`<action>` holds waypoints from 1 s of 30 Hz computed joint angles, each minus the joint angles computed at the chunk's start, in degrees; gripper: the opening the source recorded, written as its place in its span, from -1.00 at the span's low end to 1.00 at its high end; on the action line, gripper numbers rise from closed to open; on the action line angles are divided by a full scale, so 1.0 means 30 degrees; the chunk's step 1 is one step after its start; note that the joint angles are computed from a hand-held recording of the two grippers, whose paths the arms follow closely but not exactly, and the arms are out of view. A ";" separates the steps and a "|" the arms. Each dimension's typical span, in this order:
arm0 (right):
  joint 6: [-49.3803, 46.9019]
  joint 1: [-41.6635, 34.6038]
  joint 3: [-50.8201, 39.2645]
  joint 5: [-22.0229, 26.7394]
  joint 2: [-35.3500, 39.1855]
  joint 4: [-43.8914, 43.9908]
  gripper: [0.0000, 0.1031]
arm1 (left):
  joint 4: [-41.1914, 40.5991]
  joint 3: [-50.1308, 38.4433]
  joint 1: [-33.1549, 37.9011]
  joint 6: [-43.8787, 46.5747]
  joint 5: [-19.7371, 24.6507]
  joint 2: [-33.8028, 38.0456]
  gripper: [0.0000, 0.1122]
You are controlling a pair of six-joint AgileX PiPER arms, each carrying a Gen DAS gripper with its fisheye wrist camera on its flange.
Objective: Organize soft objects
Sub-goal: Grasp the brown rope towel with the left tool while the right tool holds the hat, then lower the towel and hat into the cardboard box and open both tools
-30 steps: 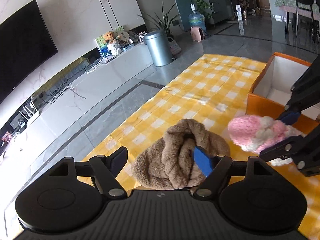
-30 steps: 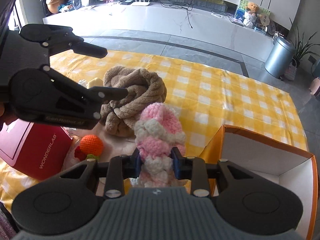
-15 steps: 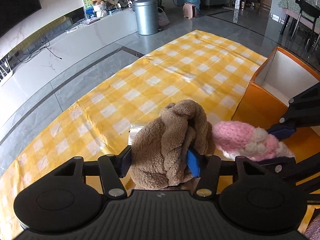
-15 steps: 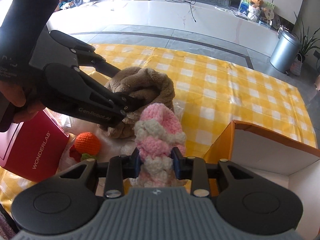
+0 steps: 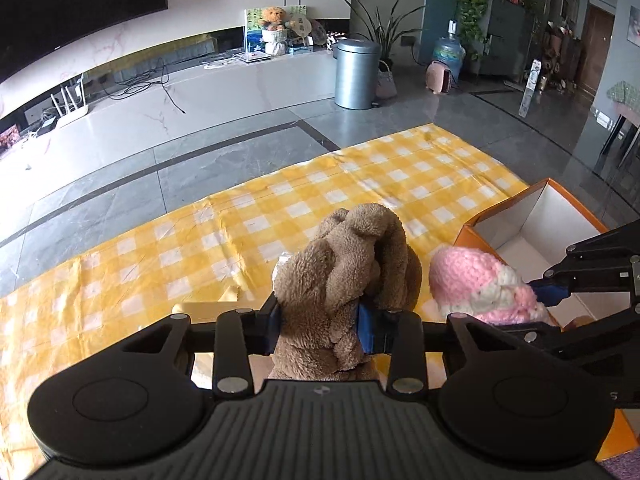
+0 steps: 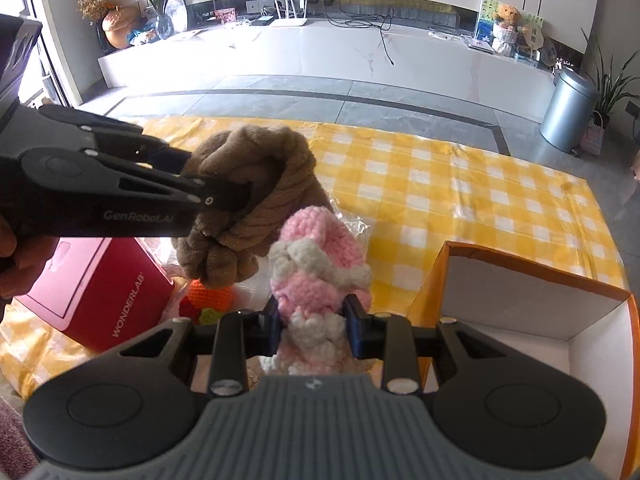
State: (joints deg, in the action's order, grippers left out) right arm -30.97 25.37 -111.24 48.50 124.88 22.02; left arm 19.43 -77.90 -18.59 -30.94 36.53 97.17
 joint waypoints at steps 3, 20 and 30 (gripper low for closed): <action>-0.0886 -0.0353 0.1827 -0.0615 -0.1642 0.1126 -0.40 | 0.0449 0.0510 -0.0672 -0.1383 0.0695 -0.1340 -0.25; -0.4572 -0.3926 1.0937 -0.1837 -1.0231 0.2012 -0.40 | 0.3510 -0.2354 -0.8217 -0.8910 0.4817 -0.2572 -0.25; -0.5526 -0.7020 1.2394 -0.1949 -1.0819 0.1562 -0.40 | 0.1449 -0.6895 -0.8780 -0.7527 0.4893 0.2081 -0.25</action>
